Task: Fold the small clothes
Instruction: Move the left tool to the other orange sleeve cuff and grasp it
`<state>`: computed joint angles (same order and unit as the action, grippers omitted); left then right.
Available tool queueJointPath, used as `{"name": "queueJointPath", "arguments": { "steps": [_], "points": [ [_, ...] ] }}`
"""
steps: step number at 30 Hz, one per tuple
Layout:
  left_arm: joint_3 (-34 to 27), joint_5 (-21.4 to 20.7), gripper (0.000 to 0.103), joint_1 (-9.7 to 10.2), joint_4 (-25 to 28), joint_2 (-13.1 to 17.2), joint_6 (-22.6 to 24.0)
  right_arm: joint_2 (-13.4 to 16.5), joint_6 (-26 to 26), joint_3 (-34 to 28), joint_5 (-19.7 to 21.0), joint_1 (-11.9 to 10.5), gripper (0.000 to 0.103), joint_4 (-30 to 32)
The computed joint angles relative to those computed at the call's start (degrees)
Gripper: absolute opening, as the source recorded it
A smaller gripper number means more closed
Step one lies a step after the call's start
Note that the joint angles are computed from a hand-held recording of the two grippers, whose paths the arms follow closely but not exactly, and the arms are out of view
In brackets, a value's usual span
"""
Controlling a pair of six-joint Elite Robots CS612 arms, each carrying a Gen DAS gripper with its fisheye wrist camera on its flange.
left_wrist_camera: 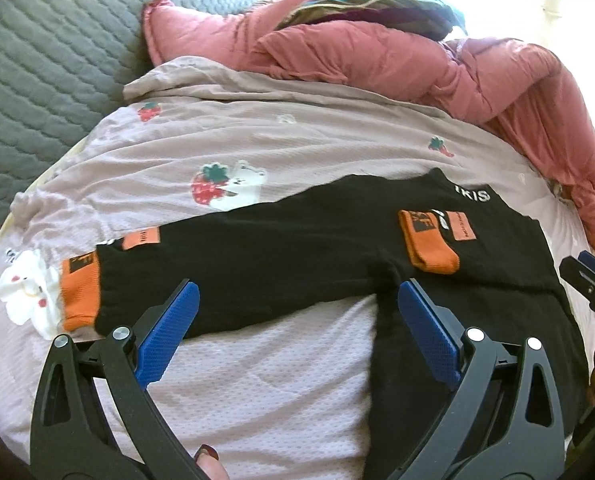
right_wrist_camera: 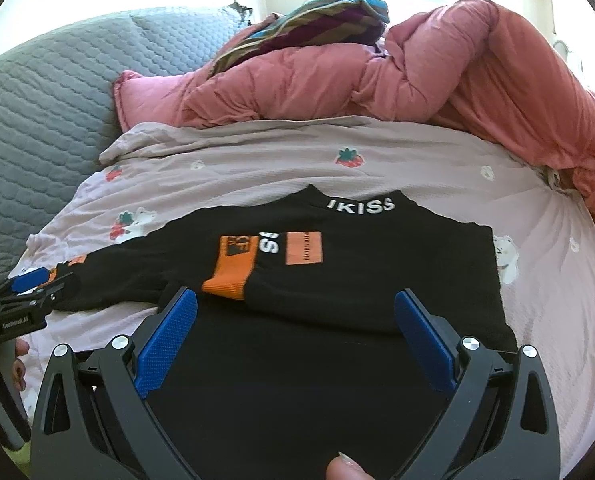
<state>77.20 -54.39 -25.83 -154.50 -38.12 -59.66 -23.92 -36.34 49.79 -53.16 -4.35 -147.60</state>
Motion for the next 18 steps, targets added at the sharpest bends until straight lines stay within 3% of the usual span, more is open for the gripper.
{"name": "queueJointPath", "arguments": {
  "steps": [18],
  "points": [
    [9.36, 0.66, 0.093, 1.07, -1.05, -4.11, -11.71, -2.5, -5.43, 4.97, 1.37, 2.01, 0.099, 0.85]
  ]
}}
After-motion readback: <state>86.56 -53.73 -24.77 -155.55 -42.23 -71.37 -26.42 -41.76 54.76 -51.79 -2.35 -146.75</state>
